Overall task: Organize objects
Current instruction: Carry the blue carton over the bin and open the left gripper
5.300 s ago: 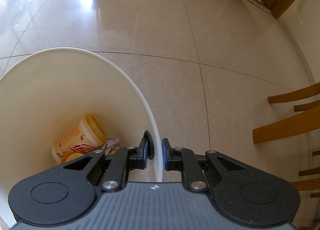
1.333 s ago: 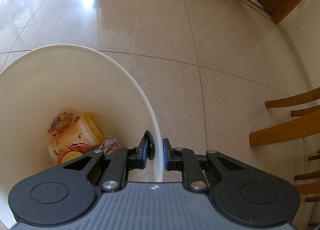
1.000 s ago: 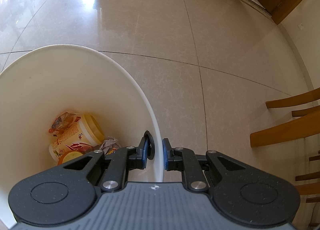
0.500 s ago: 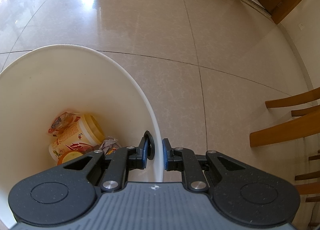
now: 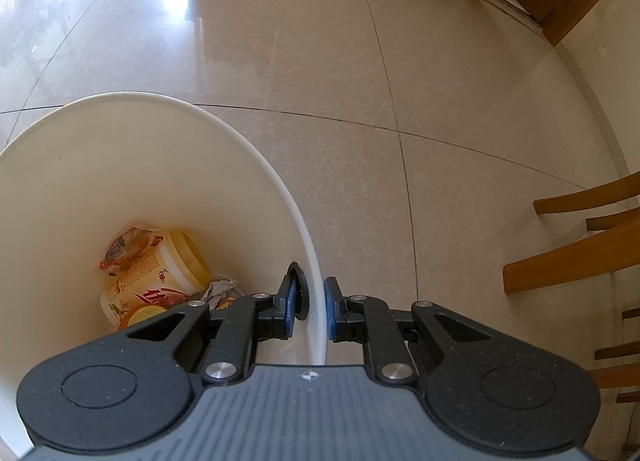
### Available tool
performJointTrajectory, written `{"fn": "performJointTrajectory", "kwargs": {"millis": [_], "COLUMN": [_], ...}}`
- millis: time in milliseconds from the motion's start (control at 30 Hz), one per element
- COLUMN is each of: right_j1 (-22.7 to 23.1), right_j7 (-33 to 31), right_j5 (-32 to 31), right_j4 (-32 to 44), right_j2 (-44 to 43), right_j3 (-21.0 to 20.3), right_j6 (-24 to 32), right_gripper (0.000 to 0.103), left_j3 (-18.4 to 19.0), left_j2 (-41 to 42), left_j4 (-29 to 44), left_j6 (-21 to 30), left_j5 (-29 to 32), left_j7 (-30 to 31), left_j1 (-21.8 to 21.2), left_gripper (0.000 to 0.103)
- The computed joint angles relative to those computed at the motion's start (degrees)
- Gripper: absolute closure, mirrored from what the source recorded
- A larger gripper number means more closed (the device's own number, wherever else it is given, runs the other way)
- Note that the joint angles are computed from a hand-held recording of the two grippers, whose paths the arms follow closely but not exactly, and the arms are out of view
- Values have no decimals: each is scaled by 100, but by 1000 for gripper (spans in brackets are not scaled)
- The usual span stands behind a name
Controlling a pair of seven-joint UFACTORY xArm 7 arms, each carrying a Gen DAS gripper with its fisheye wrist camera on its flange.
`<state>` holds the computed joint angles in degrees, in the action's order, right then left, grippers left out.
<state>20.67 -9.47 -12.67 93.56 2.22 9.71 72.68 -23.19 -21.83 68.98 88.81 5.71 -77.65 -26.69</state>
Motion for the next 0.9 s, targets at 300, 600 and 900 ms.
{"fn": "performJointTrajectory", "kwargs": {"millis": [300,600,900], "right_j1": [1,-17,-60], "right_j7": [8,13,-44], "right_j5": [11,70,180], "right_j4": [36,77,132], "right_j2": [22,44,66], "right_j3": [-9,-23,-48], "right_j6": [26,59,89], "right_gripper": [86,86,86], "left_j3": [-233,209,732], "left_j2": [1733,2883,2587], "left_j4": [3397,4876,4217], "left_j6": [1055,534,439], "left_j5": [1466,2236,2075], "left_j7": [1271,1657,1637], "left_j1": [-342,-1064,-1352], "left_gripper": [49,46,18]}}
